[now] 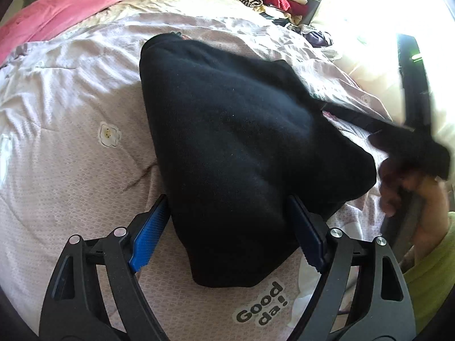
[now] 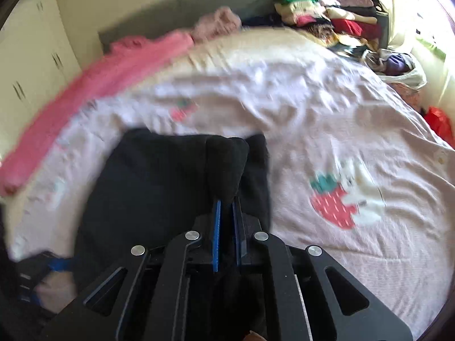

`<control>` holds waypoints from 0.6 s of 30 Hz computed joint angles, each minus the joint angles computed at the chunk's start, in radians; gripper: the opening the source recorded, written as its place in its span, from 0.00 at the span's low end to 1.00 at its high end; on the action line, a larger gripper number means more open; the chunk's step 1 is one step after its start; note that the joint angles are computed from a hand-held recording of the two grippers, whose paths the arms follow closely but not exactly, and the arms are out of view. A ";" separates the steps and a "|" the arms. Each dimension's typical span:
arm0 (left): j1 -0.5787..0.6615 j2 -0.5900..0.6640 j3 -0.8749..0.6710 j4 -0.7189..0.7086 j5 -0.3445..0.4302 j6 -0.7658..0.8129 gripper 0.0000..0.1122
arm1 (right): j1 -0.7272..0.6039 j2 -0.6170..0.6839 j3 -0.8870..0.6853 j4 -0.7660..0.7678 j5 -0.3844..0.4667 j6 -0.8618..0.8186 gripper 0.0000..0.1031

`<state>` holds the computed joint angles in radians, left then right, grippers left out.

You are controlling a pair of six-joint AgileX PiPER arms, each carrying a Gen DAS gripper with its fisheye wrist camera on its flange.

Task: Fold small clothes
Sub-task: 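Open both tools and release the folded shirt on the duvet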

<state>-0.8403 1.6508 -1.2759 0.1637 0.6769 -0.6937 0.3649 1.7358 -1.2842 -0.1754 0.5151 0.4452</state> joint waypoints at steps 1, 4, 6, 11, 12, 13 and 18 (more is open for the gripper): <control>-0.001 0.001 -0.001 -0.005 -0.001 0.001 0.67 | -0.002 0.007 0.014 -0.007 -0.020 0.013 0.14; -0.006 0.005 -0.007 -0.002 0.009 -0.005 0.67 | -0.036 -0.021 0.053 0.099 -0.059 -0.049 0.20; -0.010 0.006 -0.011 0.008 0.020 -0.012 0.67 | -0.032 -0.067 0.075 0.067 -0.044 -0.004 0.33; -0.015 -0.007 -0.012 0.018 0.037 -0.033 0.67 | -0.029 -0.186 0.159 0.095 -0.058 -0.017 0.53; -0.020 -0.012 -0.009 0.024 0.041 -0.040 0.67 | -0.028 -0.219 0.183 0.111 -0.065 -0.028 0.60; -0.024 -0.018 -0.009 0.029 0.046 -0.046 0.67 | -0.027 -0.238 0.194 0.117 -0.065 -0.030 0.64; -0.046 -0.062 0.006 0.060 0.065 -0.076 0.67 | -0.005 -0.361 0.257 0.129 -0.068 -0.027 0.74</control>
<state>-0.8865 1.5891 -1.2701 0.2234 0.7416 -0.7699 0.3595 1.3749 -1.0268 -0.0468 0.4472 0.4186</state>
